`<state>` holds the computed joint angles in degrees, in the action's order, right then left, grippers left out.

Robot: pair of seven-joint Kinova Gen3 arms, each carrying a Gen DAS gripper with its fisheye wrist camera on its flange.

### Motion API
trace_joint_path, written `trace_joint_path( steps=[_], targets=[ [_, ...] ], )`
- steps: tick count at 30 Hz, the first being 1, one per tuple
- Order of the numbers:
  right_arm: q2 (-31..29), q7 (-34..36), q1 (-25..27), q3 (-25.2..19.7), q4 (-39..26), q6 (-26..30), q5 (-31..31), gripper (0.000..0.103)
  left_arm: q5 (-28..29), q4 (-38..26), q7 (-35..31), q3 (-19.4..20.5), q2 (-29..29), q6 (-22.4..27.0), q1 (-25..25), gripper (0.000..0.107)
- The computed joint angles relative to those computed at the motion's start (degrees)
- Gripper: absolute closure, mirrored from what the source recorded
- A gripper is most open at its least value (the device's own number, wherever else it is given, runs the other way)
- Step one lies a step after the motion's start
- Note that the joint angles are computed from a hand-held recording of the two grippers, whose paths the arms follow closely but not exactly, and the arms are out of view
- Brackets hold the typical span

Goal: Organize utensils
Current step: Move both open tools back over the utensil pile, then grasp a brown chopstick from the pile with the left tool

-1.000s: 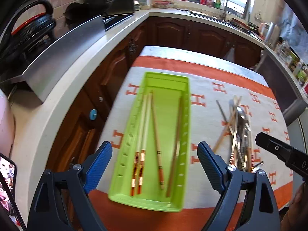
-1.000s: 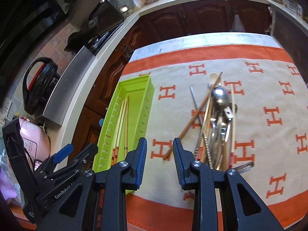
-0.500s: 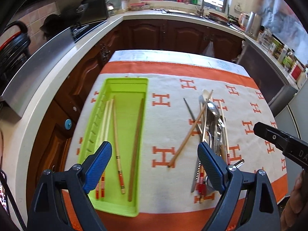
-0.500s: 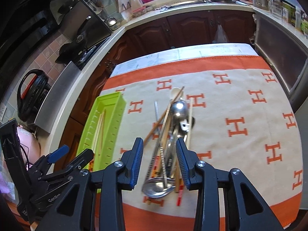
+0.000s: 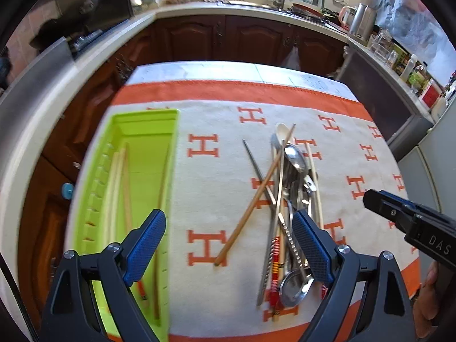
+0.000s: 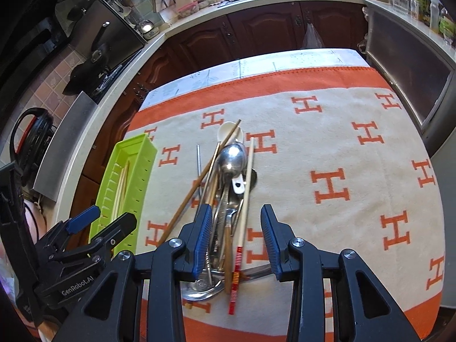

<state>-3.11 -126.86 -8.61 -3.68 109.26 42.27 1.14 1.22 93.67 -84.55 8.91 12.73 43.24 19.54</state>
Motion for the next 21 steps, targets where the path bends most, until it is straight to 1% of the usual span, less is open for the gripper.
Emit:
trace_joint_path(
  steps=[2, 4, 6, 8, 9, 11, 12, 16, 17, 18, 20, 21],
  targets=[
    [0.6, 1.2, 0.4, 0.6, 0.3, -0.5, -1.3, 0.067, 4.2, -1.3, -3.6, 1.1, 1.7, 1.1, -2.3, 0.018],
    [1.1, 2.6, 0.9, 1.2, 0.8, -1.2, -2.5, 0.067, 7.5, -3.0, -6.4, 1.8, 3.6, 2.9, -3.8, 0.023],
    [1.8, 4.7, 1.5, 1.8, 1.2, -1.8, -4.6, 0.067, 9.4, -5.1, -7.7, 1.9, 5.8, 4.9, -4.4, 0.034],
    [2.6, 7.7, 2.4, 2.6, 1.6, -2.4, -7.6, 0.067, 10.5, -7.5, -8.9, 2.0, 8.0, 7.2, -4.7, 0.038],
    [2.9, 8.8, 2.8, 2.8, 1.8, -2.6, -8.6, 0.067, 10.7, -8.7, -9.2, 1.9, 9.2, 8.3, -4.6, 0.042],
    [3.5, 10.7, 3.5, 3.1, 2.1, -3.0, -10.2, 0.067, 10.2, -11.4, -10.1, 1.8, 11.4, 10.6, -4.0, 0.047],
    [3.8, 11.4, 3.8, 3.2, 2.3, -3.3, -10.8, 0.067, 9.1, -12.9, -10.2, 1.6, 12.4, 11.8, -3.1, 0.051],
    [4.4, 13.9, 4.8, 3.4, 3.0, -4.2, -13.0, 0.067, 4.8, -16.9, -10.1, 0.5, 16.0, 14.8, 0.5, 0.061],
    [4.6, 14.4, 5.0, 3.4, 3.2, -4.5, -13.4, 0.067, 4.1, -17.6, -10.1, 0.3, 16.6, 15.4, 1.1, 0.066],
    [4.8, 14.6, 5.1, 3.4, 3.3, -4.8, -13.7, 0.067, 3.5, -18.5, -10.3, 0.3, 17.4, 16.2, 1.6, 0.069],
    [5.0, 15.2, 5.4, 3.4, 3.5, -4.9, -14.3, 0.067, 2.4, -19.5, -10.2, 0.0, 18.5, 17.0, 2.8, 0.071],
    [5.1, 15.5, 5.6, 3.4, 3.6, -5.0, -14.5, 0.067, 2.0, -19.9, -10.0, -0.1, 18.9, 17.1, 3.2, 0.074]
  ],
)
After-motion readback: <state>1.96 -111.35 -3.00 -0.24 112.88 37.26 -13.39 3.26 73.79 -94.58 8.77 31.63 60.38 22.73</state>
